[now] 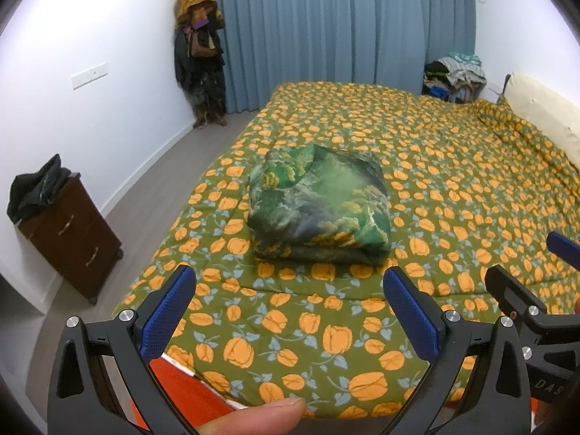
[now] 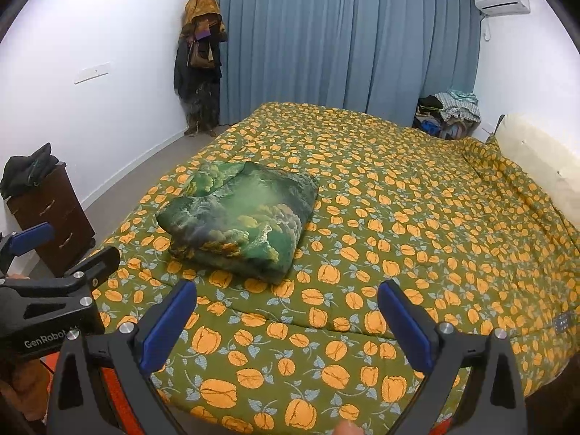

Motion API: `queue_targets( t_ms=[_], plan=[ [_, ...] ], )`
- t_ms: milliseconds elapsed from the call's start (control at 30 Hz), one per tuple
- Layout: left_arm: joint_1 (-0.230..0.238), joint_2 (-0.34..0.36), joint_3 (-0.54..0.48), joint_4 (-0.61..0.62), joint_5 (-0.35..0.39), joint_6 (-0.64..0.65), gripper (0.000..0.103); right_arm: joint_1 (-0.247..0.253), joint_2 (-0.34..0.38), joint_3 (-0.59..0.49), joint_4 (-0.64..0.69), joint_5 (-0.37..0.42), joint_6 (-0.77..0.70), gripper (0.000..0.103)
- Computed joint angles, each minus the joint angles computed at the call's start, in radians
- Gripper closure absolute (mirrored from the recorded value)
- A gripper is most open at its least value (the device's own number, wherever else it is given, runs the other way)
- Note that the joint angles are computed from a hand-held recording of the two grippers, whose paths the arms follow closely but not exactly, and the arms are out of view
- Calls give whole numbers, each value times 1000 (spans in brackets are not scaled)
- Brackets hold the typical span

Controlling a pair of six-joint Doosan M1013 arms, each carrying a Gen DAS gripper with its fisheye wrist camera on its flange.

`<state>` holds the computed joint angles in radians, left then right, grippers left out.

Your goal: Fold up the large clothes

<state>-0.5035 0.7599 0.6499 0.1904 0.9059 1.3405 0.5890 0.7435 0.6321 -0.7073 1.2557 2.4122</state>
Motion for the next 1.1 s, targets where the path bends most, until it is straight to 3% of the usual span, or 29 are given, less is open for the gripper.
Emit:
queue_targets(
  t_ms=[1100],
  plan=[
    [1, 5, -12, -12, 22, 8, 0, 4, -16, 30, -6, -8, 10, 2]
  ],
)
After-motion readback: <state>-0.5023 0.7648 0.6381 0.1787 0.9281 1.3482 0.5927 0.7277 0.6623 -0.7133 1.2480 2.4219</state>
